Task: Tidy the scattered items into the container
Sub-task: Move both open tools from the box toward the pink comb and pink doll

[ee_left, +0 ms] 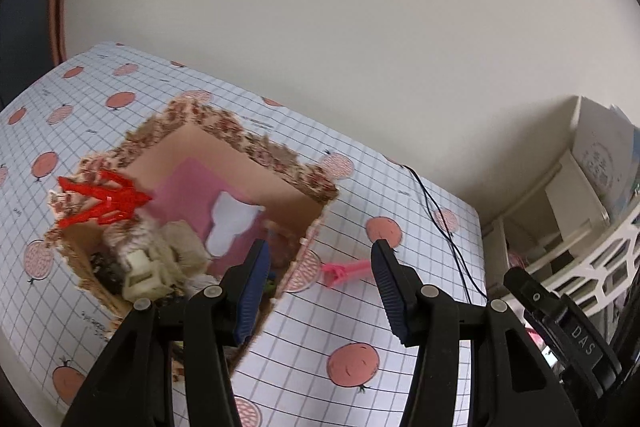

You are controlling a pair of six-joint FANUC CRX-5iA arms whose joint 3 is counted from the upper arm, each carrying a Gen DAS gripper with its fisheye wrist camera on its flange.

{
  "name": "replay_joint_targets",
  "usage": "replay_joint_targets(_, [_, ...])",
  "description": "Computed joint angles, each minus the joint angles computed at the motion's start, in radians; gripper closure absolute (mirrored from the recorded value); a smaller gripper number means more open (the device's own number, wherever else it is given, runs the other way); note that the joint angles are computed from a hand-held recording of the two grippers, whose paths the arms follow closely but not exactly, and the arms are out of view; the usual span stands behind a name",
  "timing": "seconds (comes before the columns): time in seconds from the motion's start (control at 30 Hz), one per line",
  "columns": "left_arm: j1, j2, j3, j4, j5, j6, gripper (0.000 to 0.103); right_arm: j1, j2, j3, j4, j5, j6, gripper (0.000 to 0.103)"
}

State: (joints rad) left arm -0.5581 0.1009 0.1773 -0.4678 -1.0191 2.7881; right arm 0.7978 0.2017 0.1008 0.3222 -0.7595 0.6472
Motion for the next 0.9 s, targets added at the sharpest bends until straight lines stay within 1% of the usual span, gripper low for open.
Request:
replay_joint_targets(0.13, [0.002, 0.028, 0.011, 0.028, 0.029, -0.044, 0.049, -0.019, 0.009, -0.01, -0.001, 0.014, -0.01, 0.01])
replay_joint_targets(0.47, [0.016, 0.096, 0.03, 0.116, 0.074, -0.159, 0.049, -0.057, 0.046, 0.004, -0.057, -0.011, 0.007, 0.01])
replay_joint_targets(0.6, [0.018, 0.121, 0.041, 0.142, 0.087, -0.2, 0.049, -0.069, 0.05, 0.001, -0.076, -0.007, 0.011, 0.01])
replay_joint_targets(0.67, [0.03, 0.124, 0.024, 0.178, 0.117, -0.235, 0.049, -0.073, 0.053, 0.002, -0.082, -0.009, 0.014, 0.01])
replay_joint_targets(0.73, [0.04, 0.133, 0.019, 0.199, 0.13, -0.252, 0.049, -0.079, 0.056, 0.002, -0.097, -0.008, 0.03, 0.01])
replay_joint_targets(0.9, [0.05, 0.16, 0.027, 0.225, 0.126, -0.286, 0.049, -0.097, 0.067, 0.007, -0.122, -0.016, 0.046, 0.01])
